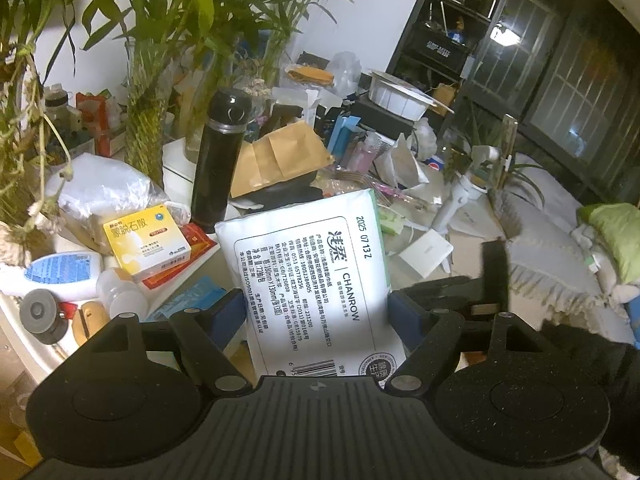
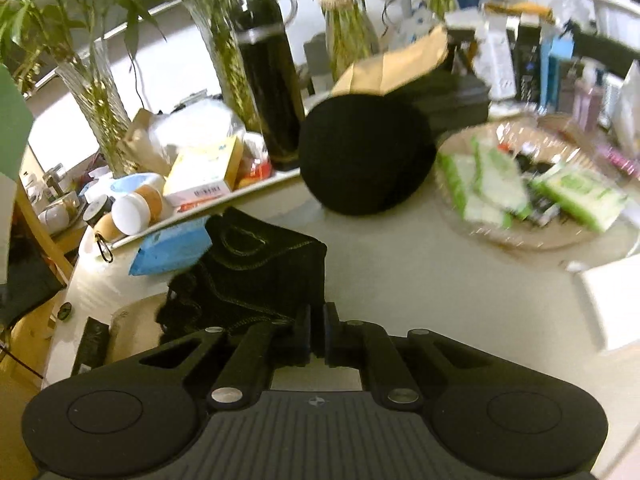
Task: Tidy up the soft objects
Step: 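Grasp the black cloth with right gripper while left holds the white package, then carry the white package and black cloth over the cardboard box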
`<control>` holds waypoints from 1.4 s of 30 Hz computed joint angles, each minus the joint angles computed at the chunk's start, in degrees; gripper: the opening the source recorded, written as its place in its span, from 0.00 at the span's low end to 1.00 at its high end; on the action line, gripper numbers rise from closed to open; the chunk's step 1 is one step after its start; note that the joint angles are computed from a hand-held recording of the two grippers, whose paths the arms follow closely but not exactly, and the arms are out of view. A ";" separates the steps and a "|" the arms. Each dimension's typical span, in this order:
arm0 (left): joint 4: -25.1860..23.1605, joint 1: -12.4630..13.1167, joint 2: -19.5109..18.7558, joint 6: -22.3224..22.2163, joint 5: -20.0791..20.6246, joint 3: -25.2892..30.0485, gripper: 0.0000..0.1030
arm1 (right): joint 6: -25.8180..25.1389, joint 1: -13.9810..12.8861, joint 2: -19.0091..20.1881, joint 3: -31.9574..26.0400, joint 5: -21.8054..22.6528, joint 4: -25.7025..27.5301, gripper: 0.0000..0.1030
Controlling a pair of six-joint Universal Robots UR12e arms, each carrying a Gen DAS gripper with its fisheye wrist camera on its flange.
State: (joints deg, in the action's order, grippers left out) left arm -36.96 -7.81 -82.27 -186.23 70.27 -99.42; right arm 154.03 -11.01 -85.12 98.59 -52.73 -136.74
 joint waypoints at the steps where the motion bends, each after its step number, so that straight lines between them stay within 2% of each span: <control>1: 0.07 -0.04 0.13 0.23 0.12 -0.03 0.74 | 0.09 -0.34 -0.53 0.14 -0.06 -0.27 0.07; 14: -0.03 -0.87 1.71 1.04 0.53 0.01 0.74 | 0.91 -3.67 -7.09 1.54 -0.61 -4.92 0.07; 22: -2.28 -2.13 3.00 2.74 2.02 1.26 0.74 | 1.48 -6.15 -11.79 1.36 1.59 -5.12 0.07; 31: -7.27 -3.68 5.10 4.85 2.46 2.58 0.74 | -2.41 -9.25 -18.11 1.71 6.77 -1.16 0.07; 42: -17.99 -6.43 6.74 5.85 3.55 3.91 0.75 | -5.98 -13.09 -24.22 2.82 13.08 3.69 0.07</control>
